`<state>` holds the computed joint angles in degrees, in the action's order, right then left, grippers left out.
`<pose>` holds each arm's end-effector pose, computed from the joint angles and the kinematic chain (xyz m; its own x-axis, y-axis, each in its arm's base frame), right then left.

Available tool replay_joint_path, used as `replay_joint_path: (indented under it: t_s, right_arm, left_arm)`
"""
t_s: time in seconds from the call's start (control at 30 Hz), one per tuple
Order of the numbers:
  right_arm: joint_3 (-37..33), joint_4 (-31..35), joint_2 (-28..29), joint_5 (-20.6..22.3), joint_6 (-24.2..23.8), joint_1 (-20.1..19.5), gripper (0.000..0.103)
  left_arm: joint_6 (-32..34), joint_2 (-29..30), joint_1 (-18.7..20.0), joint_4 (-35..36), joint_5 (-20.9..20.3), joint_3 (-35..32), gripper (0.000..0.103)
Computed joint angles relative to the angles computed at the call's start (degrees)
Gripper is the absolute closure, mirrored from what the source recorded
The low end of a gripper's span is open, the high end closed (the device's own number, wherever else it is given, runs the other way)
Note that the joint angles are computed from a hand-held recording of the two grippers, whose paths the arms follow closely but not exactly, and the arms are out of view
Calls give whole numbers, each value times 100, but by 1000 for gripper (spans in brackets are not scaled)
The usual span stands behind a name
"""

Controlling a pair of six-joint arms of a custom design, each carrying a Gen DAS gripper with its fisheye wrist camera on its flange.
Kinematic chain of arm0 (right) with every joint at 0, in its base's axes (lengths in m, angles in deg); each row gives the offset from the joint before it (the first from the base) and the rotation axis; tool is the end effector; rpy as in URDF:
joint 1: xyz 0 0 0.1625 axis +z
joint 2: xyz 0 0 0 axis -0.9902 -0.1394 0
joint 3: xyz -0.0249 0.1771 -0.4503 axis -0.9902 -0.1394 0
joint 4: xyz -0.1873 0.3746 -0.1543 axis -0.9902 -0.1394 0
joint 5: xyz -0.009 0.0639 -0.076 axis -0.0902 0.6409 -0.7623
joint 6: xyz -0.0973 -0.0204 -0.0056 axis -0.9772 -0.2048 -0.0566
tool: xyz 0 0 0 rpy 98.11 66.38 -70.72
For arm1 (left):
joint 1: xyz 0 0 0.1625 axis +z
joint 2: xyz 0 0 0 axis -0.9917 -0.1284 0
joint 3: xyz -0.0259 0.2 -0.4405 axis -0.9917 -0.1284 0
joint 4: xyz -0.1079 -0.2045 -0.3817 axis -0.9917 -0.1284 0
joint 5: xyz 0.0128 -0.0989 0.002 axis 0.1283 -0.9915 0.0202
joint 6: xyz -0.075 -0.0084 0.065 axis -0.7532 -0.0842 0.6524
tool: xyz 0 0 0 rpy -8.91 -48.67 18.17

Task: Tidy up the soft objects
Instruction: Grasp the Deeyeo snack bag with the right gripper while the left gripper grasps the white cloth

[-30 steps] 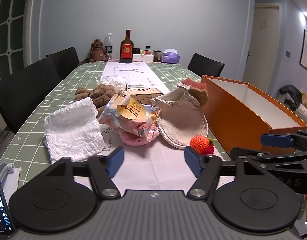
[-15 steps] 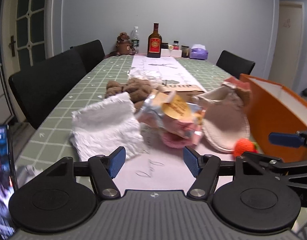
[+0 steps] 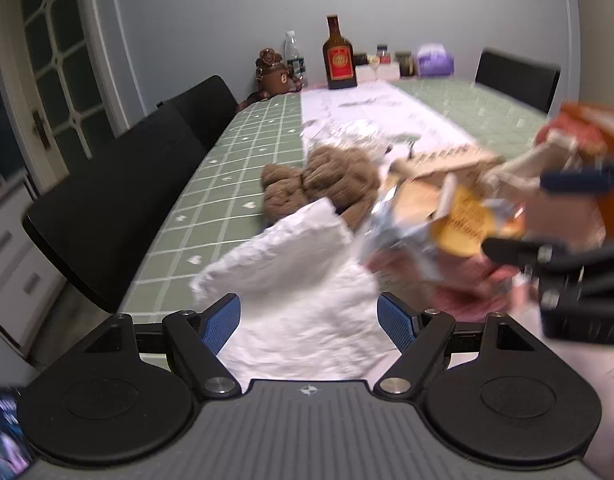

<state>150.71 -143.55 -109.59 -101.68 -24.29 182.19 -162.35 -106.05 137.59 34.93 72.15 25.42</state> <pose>0.2267 -0.6686 0.1262 -0.5404 -0.4255 0.7259 -0.8283 0.4205 -0.3703 -0.2109 -0.6811 0.1225 -0.5389 0.0617 -0.8401 0.6860 0.6109 -0.3951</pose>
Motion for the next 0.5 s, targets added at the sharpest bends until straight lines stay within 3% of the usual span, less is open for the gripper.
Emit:
replay_joint_path:
  t_s: [0.03, 0.1, 0.4, 0.5]
  right_arm:
    - [-86, 36, 50, 2, -38, 9, 18]
    - [-177, 139, 82, 146, -5, -8, 16]
    - [-441, 866, 167, 171, 254, -69, 17]
    - [-465, 842, 196, 133, 258, -81, 27]
  left_arm:
    - [35, 28, 13, 95, 20, -43, 12]
    - [-123, 122, 59, 551, 188, -200, 12]
    - [-102, 289, 220, 766, 268, -363, 11]
    - [-303, 268, 295, 700, 357, -349, 7]
